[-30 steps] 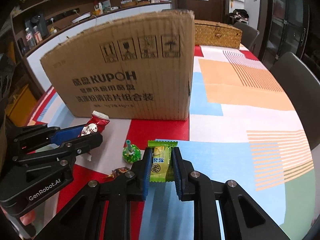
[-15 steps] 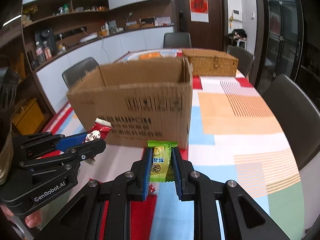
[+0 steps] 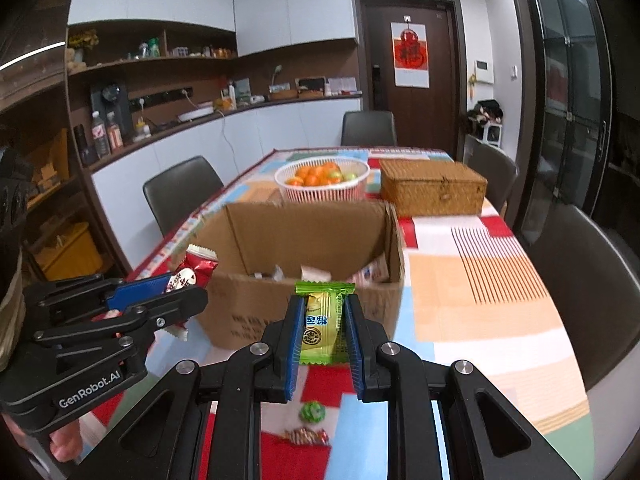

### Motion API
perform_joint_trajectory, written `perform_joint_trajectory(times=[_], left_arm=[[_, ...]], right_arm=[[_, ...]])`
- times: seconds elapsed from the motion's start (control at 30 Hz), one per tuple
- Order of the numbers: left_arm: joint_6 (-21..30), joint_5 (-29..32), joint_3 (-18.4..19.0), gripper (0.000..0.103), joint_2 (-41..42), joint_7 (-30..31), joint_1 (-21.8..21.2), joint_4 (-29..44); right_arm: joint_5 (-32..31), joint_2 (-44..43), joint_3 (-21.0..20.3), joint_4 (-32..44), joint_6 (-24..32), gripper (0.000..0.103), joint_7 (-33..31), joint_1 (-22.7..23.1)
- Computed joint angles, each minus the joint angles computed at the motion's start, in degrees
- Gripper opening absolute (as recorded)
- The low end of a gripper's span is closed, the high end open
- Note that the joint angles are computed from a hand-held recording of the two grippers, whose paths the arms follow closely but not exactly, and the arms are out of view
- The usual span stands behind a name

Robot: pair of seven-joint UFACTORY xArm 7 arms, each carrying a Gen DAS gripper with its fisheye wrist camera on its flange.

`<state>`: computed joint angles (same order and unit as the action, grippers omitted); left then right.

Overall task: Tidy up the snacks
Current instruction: 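Carry both candies over the box and open both tools to drop them, then move both tools back from the box toward the last two candies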

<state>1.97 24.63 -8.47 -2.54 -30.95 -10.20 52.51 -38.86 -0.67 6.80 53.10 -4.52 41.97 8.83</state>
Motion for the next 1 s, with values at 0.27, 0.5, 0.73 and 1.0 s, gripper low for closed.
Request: perform_joint_trajectory(times=[0.27, 0.5, 0.73, 1.0], left_arm=[[0.7, 4.6, 0.8, 0.023, 0.7, -3.2, 1.6, 3.5], [2.6, -1.7, 2.7, 0.023, 4.2, 2.8, 0.2, 7.9], [5.4, -8.3, 4.4, 0.023, 9.2, 9.6, -1.4, 13.7], [10.4, -8.7, 7.6, 0.039, 14.5, 9.1, -3.8, 21.1]], right_arm=[[2.9, 3.4, -1.9, 6.0, 1.1, 0.022, -4.4, 3.3], [11.6, 7.1, -3.1, 11.4, 3.6, 0.022, -13.1, 6.1], [17.6, 11.9, -4.7, 18.8, 8.1, 0.022, -20.1, 8.6], [23.0, 17.2, -4.9, 26.6, 12.5, 0.022, -25.6, 9.3]])
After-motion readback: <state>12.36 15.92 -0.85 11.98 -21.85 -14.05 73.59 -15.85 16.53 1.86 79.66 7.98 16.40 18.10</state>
